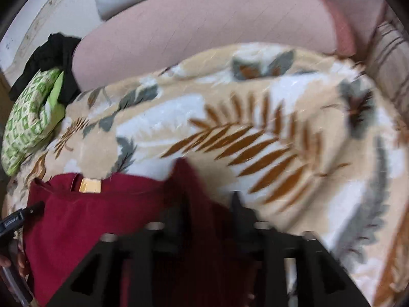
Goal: Fold small clothes
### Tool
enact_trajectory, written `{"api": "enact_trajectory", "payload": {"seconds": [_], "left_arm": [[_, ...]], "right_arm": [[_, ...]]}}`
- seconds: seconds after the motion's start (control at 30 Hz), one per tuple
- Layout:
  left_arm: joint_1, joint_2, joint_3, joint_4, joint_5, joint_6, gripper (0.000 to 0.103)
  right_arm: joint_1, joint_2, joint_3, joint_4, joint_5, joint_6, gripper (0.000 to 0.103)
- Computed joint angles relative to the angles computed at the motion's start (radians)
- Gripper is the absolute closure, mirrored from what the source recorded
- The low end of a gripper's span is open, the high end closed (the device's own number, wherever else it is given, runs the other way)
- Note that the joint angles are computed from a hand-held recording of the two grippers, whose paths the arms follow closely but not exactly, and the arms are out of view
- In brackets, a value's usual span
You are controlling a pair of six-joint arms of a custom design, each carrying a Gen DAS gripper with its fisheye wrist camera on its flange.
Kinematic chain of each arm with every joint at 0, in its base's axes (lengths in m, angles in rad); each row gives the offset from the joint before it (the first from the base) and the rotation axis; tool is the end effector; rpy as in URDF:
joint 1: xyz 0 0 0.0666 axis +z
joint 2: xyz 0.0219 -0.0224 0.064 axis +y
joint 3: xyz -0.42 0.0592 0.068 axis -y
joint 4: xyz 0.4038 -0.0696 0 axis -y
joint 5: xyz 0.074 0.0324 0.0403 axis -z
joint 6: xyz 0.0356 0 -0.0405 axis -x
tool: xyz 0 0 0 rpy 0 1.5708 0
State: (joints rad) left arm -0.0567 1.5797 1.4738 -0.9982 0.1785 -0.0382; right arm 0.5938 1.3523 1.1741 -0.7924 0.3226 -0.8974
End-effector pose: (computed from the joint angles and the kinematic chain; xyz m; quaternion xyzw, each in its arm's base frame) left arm 0.5428 -0.0375 0.4098 0.0666 0.9670 -0.0888 0.2295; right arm 0.3839 0.2451 0.3947 0.1895 0.9249 0.0852 0.3184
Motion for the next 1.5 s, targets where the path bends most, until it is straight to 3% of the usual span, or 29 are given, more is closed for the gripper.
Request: {"api": "enact_trajectory", "payload": {"seconds": [0.17, 0.27, 0.4, 0.57, 0.73, 1.0, 1.13, 1.33, 1.5], "left_arm": [[-0.001, -0.071, -0.044, 0.056, -0.017, -0.052, 0.021], [-0.002, -0.089, -0.054, 0.066, -0.006, -0.055, 0.021], [-0.008, -0.090, -0.061, 0.064, -0.026, -0.071, 0.021], [-0.007, -0.076, -0.069, 0.062, -0.051, -0.086, 0.021], [0.002, -0.052, -0.056, 0.026, -0.033, -0.074, 0.021], [0.002, -0.102, -0.084, 0.022, -0.040, -0.107, 0.021], [0.007, -0.145, -0.113, 0.021, -0.021, -0.117, 0.021], [0.028, -0.221, -0.166, 0.007, 0.006, -0.133, 0.021], [0.055, -0.268, -0.205, -0.019, 0.022, -0.149, 0.021]], "right_arm": [[0.089, -0.100, -0.028, 0.031, 0.005, 0.035, 0.061], [0.146, -0.088, -0.007, 0.033, 0.013, 0.081, 0.061], [0.153, -0.033, 0.020, 0.043, -0.002, 0.108, 0.062], [0.107, 0.045, 0.037, -0.036, 0.056, 0.059, 0.063], [0.067, 0.030, 0.006, -0.007, 0.007, 0.037, 0.065], [0.212, -0.076, 0.001, -0.107, 0.037, 0.044, 0.064], [0.278, -0.084, -0.037, -0.150, 0.037, 0.003, 0.064], [0.302, -0.050, -0.013, -0.223, 0.063, 0.008, 0.064], [0.329, -0.085, -0.003, -0.201, 0.063, -0.023, 0.062]]}}
